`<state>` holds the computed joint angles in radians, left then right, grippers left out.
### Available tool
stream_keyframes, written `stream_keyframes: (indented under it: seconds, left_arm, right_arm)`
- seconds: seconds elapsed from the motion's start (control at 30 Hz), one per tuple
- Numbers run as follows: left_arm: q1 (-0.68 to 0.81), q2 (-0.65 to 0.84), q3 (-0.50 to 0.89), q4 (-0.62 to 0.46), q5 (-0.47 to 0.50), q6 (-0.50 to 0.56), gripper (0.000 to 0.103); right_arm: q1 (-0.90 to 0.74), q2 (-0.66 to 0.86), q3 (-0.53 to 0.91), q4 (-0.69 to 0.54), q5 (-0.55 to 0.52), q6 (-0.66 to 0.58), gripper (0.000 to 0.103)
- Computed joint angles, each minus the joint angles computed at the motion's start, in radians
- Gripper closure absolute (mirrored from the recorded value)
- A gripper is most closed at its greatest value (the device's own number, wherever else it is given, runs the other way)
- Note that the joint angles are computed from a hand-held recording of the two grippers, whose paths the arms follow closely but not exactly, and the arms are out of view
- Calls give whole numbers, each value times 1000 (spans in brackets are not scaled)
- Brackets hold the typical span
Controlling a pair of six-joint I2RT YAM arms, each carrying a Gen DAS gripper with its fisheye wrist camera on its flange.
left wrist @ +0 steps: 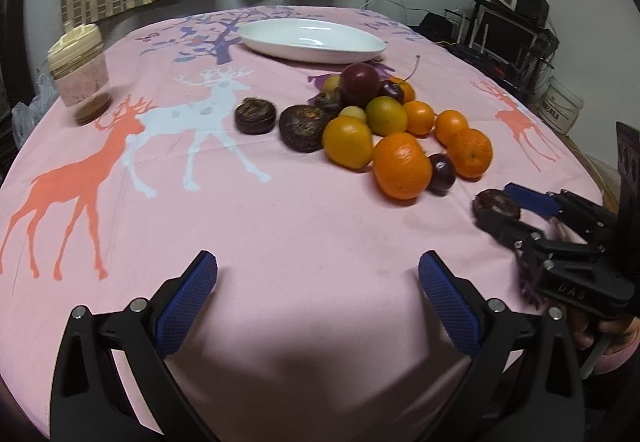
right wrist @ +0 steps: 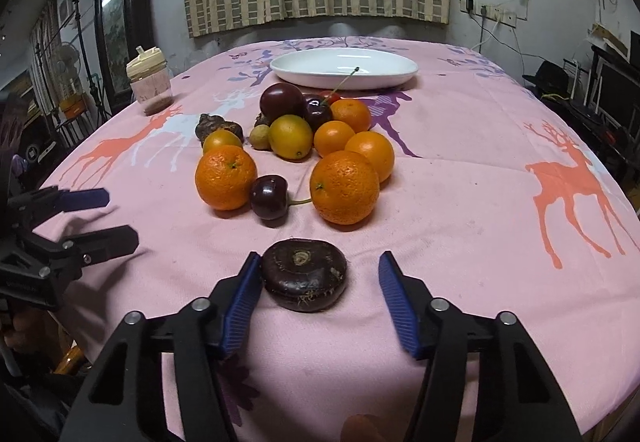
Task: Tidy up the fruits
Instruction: 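Grasp the dark mangosteen with the right tool while the left tool grasps a tangerine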
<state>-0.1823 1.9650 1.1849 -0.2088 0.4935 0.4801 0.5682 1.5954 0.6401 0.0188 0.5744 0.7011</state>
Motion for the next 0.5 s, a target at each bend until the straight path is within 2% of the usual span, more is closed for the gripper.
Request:
stream_keyframes:
  seconds: [0.03, 0.07, 0.13, 0.2, 0.27, 0.43, 0.5]
  left_arm:
    - [-7, 5, 14, -12, 11, 7, 4]
    - [-16, 9, 24, -19, 20, 11, 5]
    - [-31, 15, 47, -38, 44, 26, 11]
    - [-50, 27, 80, -76, 57, 46, 28]
    - [-71, 47, 117, -111, 59, 58, 34]
    - [-112, 101, 204, -175, 54, 48, 39]
    - [-118, 128, 250, -218, 60, 45, 51]
  right_arm:
    - [8, 2, -1, 8, 9, -13, 57]
    - [12, 3, -2, 13, 11, -25, 61]
    - [26, 10, 2, 12, 32, -33, 61]
    - [30, 7, -8, 30, 40, -37, 61]
    - [22, -14, -39, 68, 22, -35, 61]
    - [4, -33, -82, 133, -9, -47, 61]
    - [6, -29, -79, 130, -5, -57, 60]
